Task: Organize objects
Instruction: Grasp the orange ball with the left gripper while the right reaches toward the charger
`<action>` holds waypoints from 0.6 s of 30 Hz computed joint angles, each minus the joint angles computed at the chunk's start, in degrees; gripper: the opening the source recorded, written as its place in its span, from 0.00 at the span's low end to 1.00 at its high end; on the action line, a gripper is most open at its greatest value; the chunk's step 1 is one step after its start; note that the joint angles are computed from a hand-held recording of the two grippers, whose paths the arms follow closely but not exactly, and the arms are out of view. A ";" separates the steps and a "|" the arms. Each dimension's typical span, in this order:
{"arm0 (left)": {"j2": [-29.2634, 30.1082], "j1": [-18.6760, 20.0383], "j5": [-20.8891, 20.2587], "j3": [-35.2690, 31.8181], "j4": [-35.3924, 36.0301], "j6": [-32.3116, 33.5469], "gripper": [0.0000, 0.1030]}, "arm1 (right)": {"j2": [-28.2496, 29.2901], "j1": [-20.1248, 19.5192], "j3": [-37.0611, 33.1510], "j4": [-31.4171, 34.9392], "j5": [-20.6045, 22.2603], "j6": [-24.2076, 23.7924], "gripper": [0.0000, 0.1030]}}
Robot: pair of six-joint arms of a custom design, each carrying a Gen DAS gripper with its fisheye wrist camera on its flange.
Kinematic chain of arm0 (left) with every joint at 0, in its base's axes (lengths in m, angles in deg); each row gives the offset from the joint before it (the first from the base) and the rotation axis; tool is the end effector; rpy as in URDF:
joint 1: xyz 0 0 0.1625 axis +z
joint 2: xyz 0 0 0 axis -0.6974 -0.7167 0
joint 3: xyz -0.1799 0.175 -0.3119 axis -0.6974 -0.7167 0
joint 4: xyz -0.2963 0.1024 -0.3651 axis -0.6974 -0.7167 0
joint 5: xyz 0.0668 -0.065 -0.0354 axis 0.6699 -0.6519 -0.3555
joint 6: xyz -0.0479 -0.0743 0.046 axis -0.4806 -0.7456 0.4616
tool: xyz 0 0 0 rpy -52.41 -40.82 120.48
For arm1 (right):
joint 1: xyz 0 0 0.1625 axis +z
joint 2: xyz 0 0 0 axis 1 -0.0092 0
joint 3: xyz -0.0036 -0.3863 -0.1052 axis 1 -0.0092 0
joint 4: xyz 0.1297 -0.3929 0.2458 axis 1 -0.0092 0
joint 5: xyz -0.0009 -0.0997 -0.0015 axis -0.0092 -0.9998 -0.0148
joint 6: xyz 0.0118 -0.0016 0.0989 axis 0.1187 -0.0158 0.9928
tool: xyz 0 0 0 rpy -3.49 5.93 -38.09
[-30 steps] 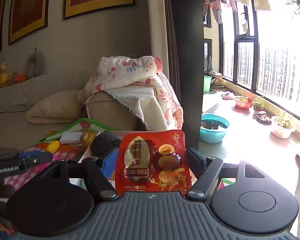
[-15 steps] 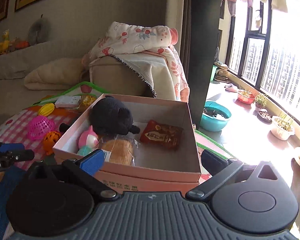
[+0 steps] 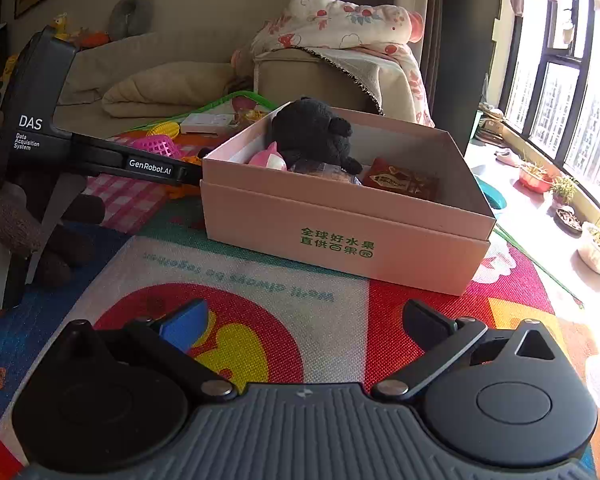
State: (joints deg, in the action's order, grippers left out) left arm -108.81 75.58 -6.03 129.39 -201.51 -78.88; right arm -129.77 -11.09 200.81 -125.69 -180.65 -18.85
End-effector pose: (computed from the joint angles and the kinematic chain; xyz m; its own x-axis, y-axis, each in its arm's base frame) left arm -0.2862 -0.4254 0.0421 -0.7213 0.2258 -0.6548 0.6502 0.5466 -0.5278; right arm 0.0510 -0.3495 0.2583 -0.6263 -0.3133 0.7139 -0.7242 0.5728 -0.3840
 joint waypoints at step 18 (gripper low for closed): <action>-16.36 -4.84 -0.69 13.46 8.15 -10.86 0.56 | 2.18 8.79 -5.02 4.29 -4.48 3.65 1.00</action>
State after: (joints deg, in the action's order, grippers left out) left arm -125.16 70.74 -6.72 142.85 -193.35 -89.74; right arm -127.59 -2.31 195.79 -121.40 -185.13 -15.20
